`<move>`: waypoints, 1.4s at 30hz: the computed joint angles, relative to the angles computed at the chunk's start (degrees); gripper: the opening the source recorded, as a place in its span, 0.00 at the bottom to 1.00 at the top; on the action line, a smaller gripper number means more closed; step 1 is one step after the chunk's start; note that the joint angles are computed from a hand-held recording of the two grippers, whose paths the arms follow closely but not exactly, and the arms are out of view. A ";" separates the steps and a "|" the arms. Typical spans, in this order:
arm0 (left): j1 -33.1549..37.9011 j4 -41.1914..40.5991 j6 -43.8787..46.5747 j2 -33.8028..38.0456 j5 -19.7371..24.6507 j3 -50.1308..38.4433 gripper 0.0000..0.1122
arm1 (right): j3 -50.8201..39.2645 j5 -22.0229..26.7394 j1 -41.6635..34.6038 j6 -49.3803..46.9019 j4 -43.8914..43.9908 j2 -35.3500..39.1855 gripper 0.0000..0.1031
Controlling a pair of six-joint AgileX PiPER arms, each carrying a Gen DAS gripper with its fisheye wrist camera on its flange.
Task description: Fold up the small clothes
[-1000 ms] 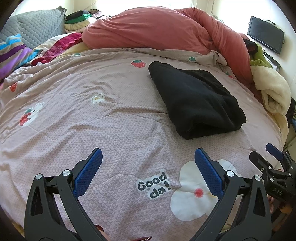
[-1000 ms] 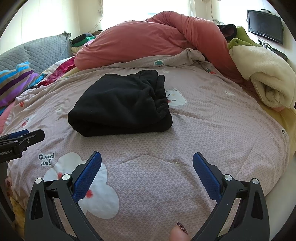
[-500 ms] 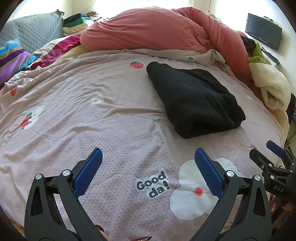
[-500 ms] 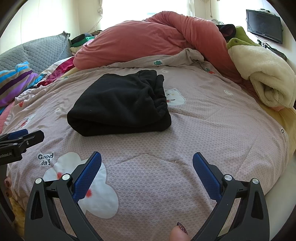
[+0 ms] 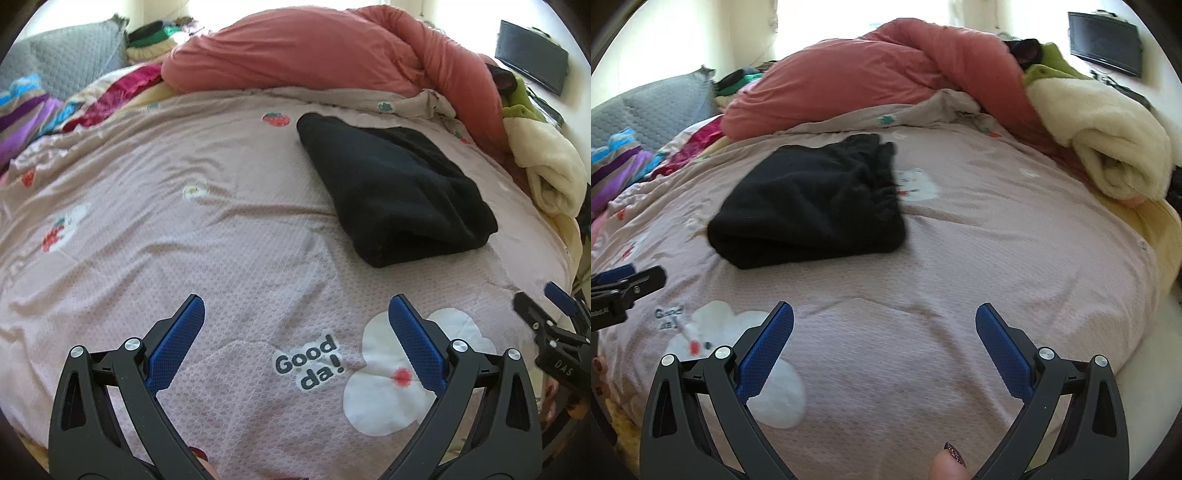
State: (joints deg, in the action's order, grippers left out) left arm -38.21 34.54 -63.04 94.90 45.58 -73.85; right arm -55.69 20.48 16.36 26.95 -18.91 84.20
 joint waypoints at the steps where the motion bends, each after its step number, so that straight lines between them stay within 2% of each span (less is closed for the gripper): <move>1: 0.94 -1.45 0.78 0.02 -0.04 0.10 0.83 | 0.42 0.46 -0.45 3.44 -2.81 -0.35 0.95; 4: 4.83 -5.92 4.48 -1.62 -1.57 1.73 0.83 | 2.10 3.58 -5.71 13.29 -10.94 -2.66 0.95; 7: 13.54 -11.70 9.72 -5.16 -3.06 3.96 0.83 | 3.34 4.71 -17.07 14.06 -10.18 -4.29 0.95; 9: 21.33 -12.75 14.01 -6.71 -2.07 4.15 0.83 | 2.28 5.99 -26.55 12.18 -7.49 -2.66 0.95; 11: 29.66 -11.25 16.79 -5.99 0.92 2.23 0.83 | -0.56 7.37 -36.83 11.57 -6.46 1.95 0.95; 15: 47.73 -9.55 21.43 -1.04 2.84 -4.08 0.83 | -9.11 10.06 -47.22 17.03 -13.57 13.46 0.95; 17: 54.25 -7.06 21.39 2.49 3.11 -7.52 0.83 | -12.81 10.24 -50.18 17.03 -13.00 19.12 0.95; 19: 60.97 -7.93 22.99 7.04 2.70 -11.32 0.83 | -10.55 4.57 -52.75 15.19 -8.59 18.90 0.96; 21: 65.37 -10.00 24.63 10.50 1.75 -13.28 0.83 | -9.63 2.55 -54.17 10.95 -3.68 18.38 0.96; 23: 68.22 -10.83 24.75 13.27 0.59 -13.51 0.83 | -9.30 2.86 -53.28 13.83 -6.53 18.12 0.96; 26: 71.50 -14.01 26.08 12.65 -8.02 -8.01 0.84 | -9.43 3.01 -52.98 14.32 -6.83 18.42 0.96; 27: 71.42 -13.44 25.52 12.35 -8.62 -7.59 0.84 | -9.65 2.99 -52.90 14.37 -6.77 18.59 0.96; 29: 70.87 -11.96 24.99 13.13 -6.83 -8.81 0.84 | -10.19 3.52 -53.00 13.68 -6.30 18.65 0.96; 34: 70.78 -11.40 24.76 12.03 -6.95 -7.94 0.84 | -10.81 3.39 -53.96 11.56 -4.84 19.01 0.96; 38: 68.89 -8.04 22.30 14.57 -4.19 -10.86 0.84 | -11.26 3.69 -53.74 11.68 -4.79 19.22 0.96; 42: 69.21 -8.53 22.77 14.38 -4.41 -10.70 0.84 | -11.20 3.65 -53.74 11.67 -4.76 19.18 0.96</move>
